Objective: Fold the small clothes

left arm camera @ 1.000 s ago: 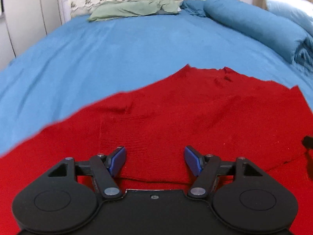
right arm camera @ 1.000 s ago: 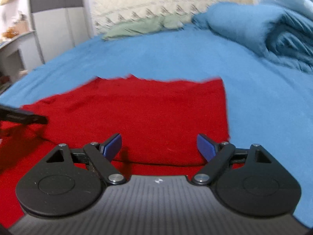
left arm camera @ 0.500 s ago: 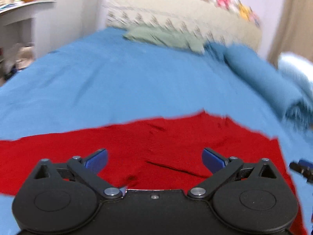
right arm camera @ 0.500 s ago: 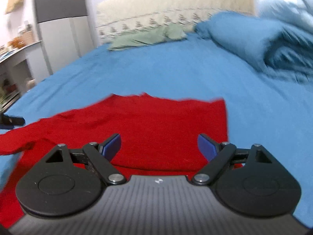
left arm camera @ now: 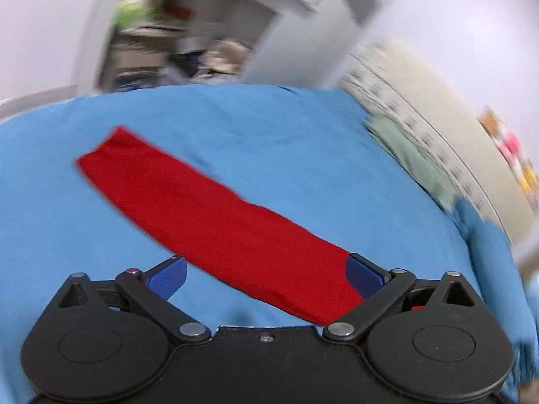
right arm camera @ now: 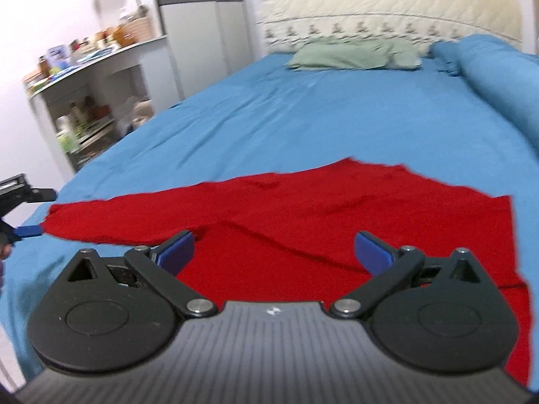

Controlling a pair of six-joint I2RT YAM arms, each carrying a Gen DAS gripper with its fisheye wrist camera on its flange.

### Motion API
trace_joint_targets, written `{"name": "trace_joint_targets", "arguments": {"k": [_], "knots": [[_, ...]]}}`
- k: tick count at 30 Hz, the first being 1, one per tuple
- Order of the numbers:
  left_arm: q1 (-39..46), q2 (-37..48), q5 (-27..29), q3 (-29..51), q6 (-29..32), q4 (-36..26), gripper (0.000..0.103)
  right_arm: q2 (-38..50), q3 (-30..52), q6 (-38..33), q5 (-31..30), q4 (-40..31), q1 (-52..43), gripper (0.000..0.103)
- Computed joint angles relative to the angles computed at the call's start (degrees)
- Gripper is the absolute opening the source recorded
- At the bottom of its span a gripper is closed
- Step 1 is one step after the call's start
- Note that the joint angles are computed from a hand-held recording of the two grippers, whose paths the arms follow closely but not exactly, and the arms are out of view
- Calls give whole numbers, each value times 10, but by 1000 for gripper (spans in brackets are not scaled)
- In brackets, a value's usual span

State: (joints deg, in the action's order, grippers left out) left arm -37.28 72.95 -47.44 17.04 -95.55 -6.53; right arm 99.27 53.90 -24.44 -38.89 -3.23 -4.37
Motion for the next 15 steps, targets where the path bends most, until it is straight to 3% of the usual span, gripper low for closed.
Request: {"name": "trace_joint_targets", "arguments": {"k": [2,5,11,13,15], "knots": [[42,-17,23,-43,9,45,89,-6,-25,12,6,18,14,103],[100,-14,59,-83,19,107,85,1,-38,32,17,36,36,103],[172,78,94,-167,54,330,72,41,-29,40,51,66,69,103],[199,98,98,-155,84,345,67,54,-27,37,60,74,78,103],[210,105,91,-130,102,311,59,67,-24,34,68,83,83,103]]}}
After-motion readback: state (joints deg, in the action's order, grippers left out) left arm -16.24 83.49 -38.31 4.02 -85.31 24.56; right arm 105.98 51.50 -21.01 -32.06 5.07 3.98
